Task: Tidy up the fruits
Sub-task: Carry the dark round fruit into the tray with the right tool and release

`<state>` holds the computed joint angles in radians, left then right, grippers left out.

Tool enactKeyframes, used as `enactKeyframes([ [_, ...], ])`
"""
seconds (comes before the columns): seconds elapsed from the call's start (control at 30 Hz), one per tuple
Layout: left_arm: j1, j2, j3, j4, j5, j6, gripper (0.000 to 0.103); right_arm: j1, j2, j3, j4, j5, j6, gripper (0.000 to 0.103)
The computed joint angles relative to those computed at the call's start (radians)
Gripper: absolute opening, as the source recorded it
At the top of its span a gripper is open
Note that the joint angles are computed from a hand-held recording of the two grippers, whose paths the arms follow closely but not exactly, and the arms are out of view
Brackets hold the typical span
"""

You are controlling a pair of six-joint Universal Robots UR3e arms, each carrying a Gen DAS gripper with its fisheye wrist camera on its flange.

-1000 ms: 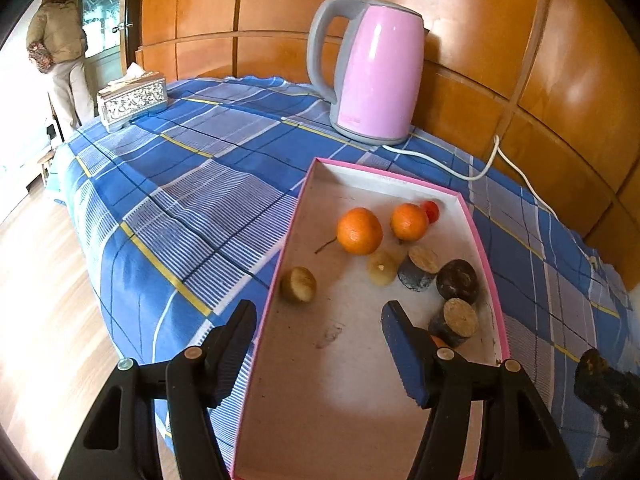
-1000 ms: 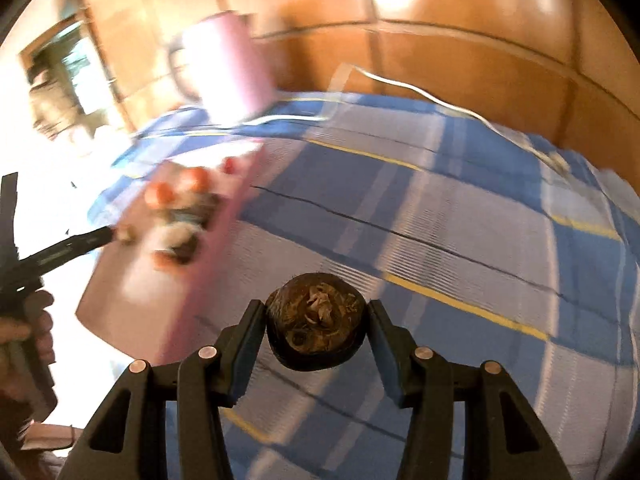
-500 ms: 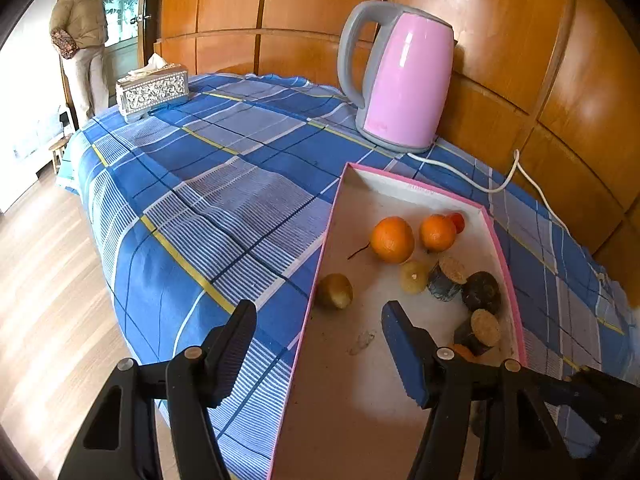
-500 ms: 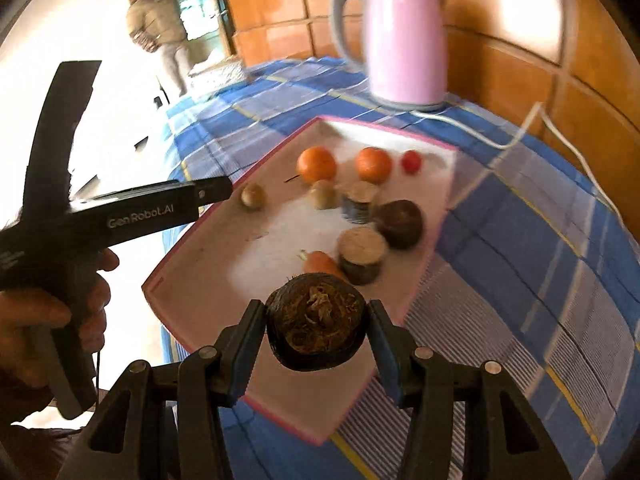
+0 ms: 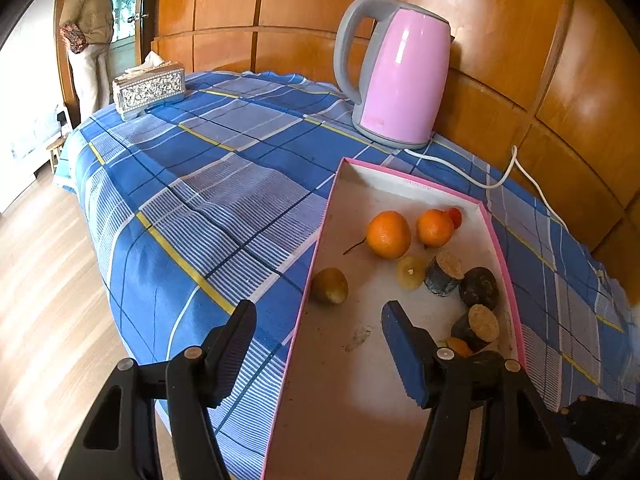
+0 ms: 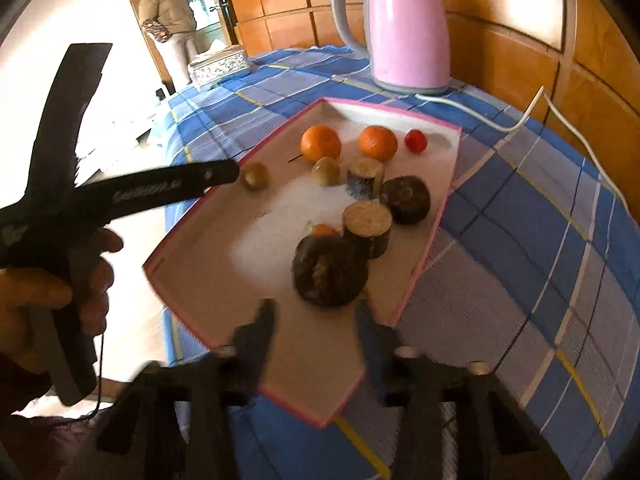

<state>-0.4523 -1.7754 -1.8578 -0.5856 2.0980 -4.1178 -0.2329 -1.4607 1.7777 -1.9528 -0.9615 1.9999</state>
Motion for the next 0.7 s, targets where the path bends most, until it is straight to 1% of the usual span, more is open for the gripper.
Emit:
enactKeyframes([
  [0.03,-0.003,-0.002,0.005,-0.003,0.004,0.000,0.066,0.001,0.000,-0.001,0.013,-0.002,-0.008,0.029],
  [0.13,-0.014,-0.008,0.020,-0.012,0.017,0.003,0.066,0.019,0.006,0.012,-0.014,-0.012,0.000,0.029],
  [0.17,-0.018,-0.010,0.025,-0.015,0.020,0.003,0.066,0.035,0.021,0.009,-0.037,-0.016,0.017,0.029],
  [0.23,-0.025,-0.015,0.033,-0.019,0.027,0.005,0.069,0.067,0.049,0.010,-0.106,-0.034,0.059,0.026],
  [0.3,-0.031,-0.024,0.044,-0.023,0.030,0.008,0.070,0.090,0.072,0.006,-0.168,-0.047,0.103,0.025],
  [0.37,-0.037,-0.029,0.050,-0.018,0.032,0.014,0.070,0.106,0.089,0.016,-0.258,-0.065,0.159,0.025],
  [0.43,-0.048,-0.038,0.060,-0.017,0.042,0.020,0.071,0.099,0.093,0.004,-0.250,-0.065,0.173,0.025],
  [0.57,-0.075,-0.061,0.086,-0.013,0.063,0.027,0.073,0.054,0.035,0.053,-0.255,-0.046,0.155,0.026],
  [0.6,-0.083,-0.066,0.091,-0.010,0.071,0.027,0.075,0.043,0.021,0.066,-0.262,-0.041,0.157,0.026],
  [0.7,-0.106,-0.082,0.108,-0.002,0.087,0.029,0.078,0.003,-0.042,0.143,-0.337,-0.022,0.184,0.026],
])
